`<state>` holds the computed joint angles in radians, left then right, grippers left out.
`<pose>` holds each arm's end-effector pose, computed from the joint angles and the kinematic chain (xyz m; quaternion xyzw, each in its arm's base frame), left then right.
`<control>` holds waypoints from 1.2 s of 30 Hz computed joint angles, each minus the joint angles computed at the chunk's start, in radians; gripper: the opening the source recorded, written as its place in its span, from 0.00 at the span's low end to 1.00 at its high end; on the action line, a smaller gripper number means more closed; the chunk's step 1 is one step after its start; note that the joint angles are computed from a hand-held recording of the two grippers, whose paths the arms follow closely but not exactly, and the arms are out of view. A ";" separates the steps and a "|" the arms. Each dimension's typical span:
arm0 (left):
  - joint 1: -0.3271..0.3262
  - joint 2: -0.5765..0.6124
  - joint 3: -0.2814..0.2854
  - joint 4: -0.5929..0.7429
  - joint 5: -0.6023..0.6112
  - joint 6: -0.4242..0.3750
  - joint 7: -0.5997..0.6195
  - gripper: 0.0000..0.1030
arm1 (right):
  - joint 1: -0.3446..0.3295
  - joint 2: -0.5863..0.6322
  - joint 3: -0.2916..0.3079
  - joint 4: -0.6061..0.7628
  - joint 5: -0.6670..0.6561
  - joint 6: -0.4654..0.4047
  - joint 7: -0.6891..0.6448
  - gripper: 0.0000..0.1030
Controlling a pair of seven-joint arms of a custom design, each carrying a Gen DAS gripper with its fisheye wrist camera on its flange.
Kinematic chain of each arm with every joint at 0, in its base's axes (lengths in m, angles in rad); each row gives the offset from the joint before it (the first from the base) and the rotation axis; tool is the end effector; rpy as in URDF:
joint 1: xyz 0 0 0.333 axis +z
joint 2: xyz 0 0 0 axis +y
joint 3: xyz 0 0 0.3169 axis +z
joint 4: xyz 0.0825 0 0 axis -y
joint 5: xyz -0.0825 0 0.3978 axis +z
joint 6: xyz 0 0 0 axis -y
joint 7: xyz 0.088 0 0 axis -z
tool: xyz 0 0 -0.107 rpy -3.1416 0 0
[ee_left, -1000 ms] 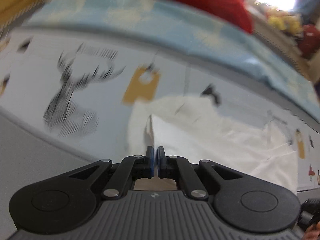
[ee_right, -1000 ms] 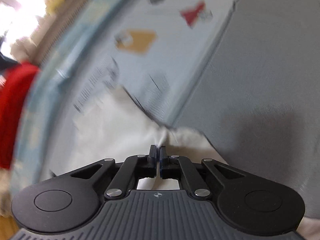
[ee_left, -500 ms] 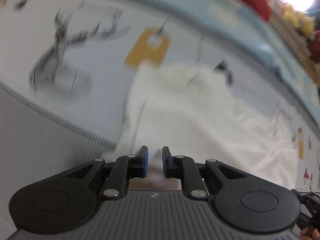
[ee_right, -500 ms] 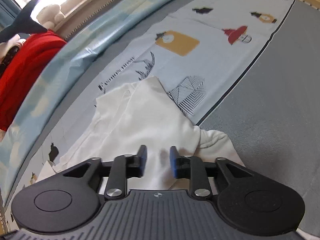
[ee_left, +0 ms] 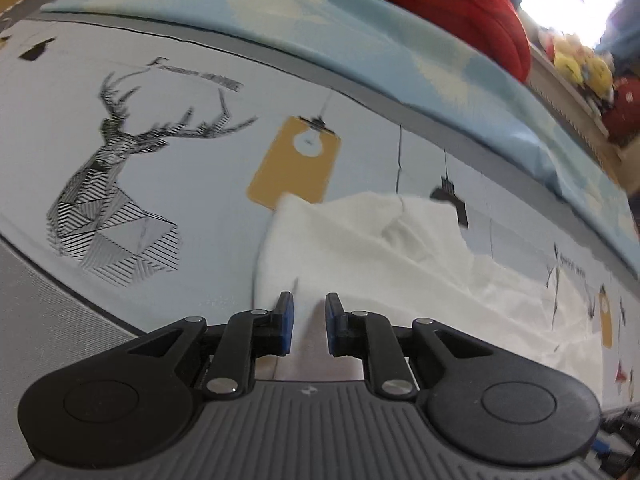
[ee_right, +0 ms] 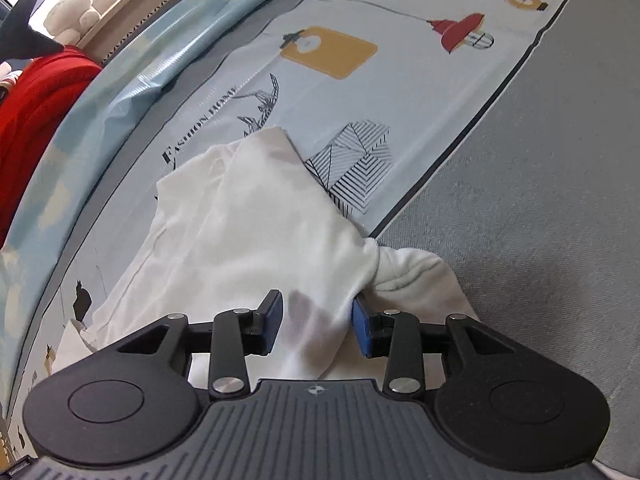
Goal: Fold small clothes
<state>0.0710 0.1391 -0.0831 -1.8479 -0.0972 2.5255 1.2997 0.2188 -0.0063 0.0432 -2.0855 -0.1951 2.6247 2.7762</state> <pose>0.6531 -0.0044 0.5035 -0.7827 0.5611 -0.2384 0.1251 0.5770 0.1595 0.4826 -0.3610 0.8905 -0.0830 0.2641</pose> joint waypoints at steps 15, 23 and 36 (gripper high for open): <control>-0.024 0.007 0.005 0.002 0.145 0.015 -0.024 0.04 | 0.015 0.048 -0.011 0.061 -0.046 -0.016 -0.015 0.40; -0.044 -0.031 0.036 0.012 0.394 -0.003 -0.274 0.08 | 0.035 0.031 -0.006 0.077 -0.367 0.012 0.131 0.39; 0.004 -0.032 0.012 0.030 0.107 -0.116 -0.104 0.25 | 0.030 0.067 -0.022 0.122 -0.258 -0.189 0.121 0.31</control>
<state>0.0746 0.1071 -0.0708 -1.8180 0.0098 2.4096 1.1961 0.2493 0.0611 0.0209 -1.9639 -0.4529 2.4359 2.8971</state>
